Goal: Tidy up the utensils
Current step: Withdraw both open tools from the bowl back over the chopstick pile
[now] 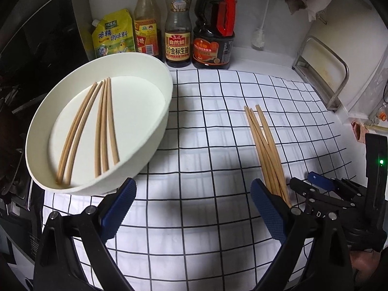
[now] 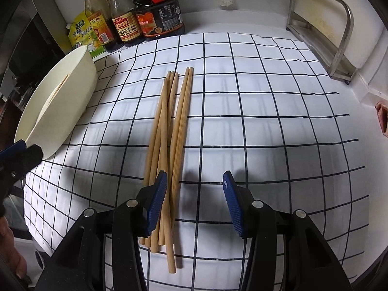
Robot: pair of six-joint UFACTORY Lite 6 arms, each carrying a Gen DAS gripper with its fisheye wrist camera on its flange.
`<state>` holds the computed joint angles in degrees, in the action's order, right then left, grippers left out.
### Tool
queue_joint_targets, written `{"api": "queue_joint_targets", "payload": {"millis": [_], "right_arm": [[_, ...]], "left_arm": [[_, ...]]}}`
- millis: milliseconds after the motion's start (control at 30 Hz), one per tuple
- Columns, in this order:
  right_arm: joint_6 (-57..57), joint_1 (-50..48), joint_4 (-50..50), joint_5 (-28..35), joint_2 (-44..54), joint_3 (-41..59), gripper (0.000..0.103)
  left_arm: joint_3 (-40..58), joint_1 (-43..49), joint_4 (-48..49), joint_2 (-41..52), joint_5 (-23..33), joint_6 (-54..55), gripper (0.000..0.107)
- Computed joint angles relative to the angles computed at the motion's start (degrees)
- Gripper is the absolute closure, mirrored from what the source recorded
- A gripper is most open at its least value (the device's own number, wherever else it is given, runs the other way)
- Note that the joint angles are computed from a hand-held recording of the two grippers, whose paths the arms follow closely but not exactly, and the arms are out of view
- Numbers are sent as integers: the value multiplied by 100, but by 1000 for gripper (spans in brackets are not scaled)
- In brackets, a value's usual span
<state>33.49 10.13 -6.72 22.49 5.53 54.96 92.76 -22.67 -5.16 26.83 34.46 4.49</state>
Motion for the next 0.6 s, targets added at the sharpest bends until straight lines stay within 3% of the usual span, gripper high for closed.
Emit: {"api": "queue_joint_targets", "payload": {"millis": [267, 600], "right_arm": [[136, -4, -332, -129, 303, 128, 57], [-414, -63, 10, -162, 455, 190, 57]], "left_arm": [[-99, -262, 368, 114, -79, -468, 14], [25, -412, 533, 284, -65, -732, 14]]}}
